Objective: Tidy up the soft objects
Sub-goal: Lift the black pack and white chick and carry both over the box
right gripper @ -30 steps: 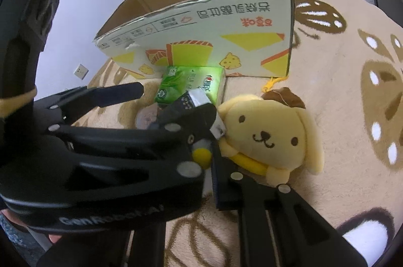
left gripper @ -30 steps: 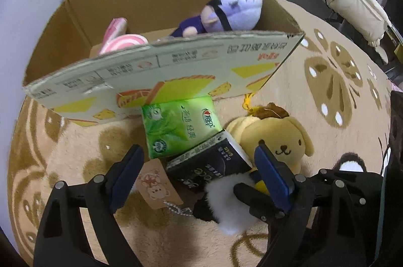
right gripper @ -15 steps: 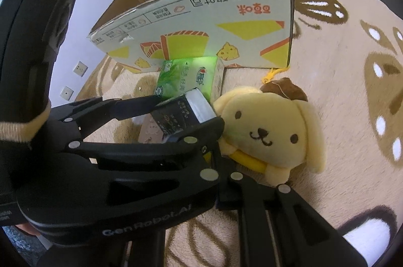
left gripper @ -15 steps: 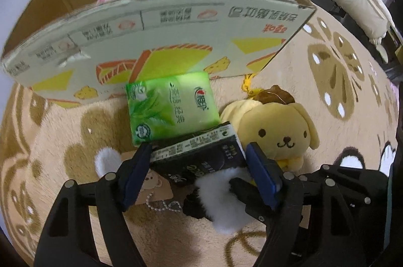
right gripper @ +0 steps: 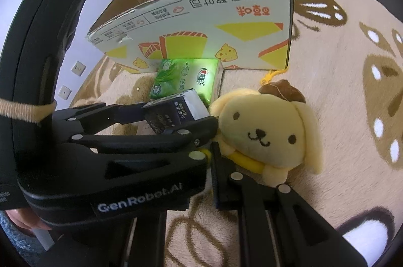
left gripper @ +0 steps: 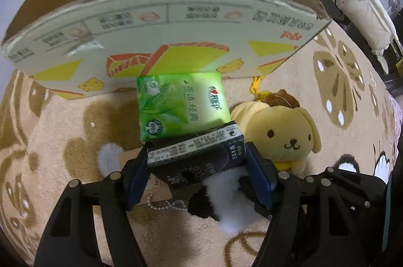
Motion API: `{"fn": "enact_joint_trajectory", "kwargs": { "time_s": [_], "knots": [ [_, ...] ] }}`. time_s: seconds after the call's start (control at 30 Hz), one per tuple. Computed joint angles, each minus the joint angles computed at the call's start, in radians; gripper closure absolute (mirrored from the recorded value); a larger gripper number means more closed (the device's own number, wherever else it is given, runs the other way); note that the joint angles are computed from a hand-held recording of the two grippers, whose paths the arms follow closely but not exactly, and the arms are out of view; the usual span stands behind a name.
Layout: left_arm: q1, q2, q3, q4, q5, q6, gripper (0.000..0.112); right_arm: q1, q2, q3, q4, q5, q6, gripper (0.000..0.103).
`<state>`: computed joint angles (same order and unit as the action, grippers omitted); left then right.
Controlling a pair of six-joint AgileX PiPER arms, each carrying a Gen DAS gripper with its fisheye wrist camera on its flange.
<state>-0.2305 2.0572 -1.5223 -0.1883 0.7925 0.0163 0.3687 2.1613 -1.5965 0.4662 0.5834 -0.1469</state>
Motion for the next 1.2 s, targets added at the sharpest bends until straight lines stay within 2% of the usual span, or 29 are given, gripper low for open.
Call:
{"fn": "enact_joint_trajectory", "kwargs": {
  "time_s": [0.2, 0.43, 0.6, 0.73, 0.9, 1.2],
  "knots": [
    [-0.001, -0.056, 0.035, 0.132, -0.042, -0.103, 0.042, 0.005, -0.015, 0.015, -0.019, -0.030, 0.022, 0.089],
    [0.033, -0.107, 0.060, 0.188, -0.054, -0.147, 0.042, 0.009, -0.082, 0.083, 0.002, -0.134, 0.004, 0.090],
    [0.052, -0.120, 0.053, 0.197, -0.050, -0.156, 0.042, 0.005, -0.106, 0.106, 0.024, -0.163, -0.012, 0.090],
    [0.041, -0.135, 0.061, 0.282, -0.051, -0.226, 0.042, 0.012, -0.128, 0.123, 0.008, -0.183, -0.002, 0.091],
    [0.055, -0.164, 0.076, 0.303, -0.054, -0.245, 0.042, 0.014, -0.162, 0.148, 0.028, -0.221, -0.024, 0.091],
    [0.037, -0.275, 0.066, 0.455, -0.041, -0.332, 0.042, 0.020, -0.258, 0.200, 0.009, -0.291, -0.002, 0.091]
  ]
}}
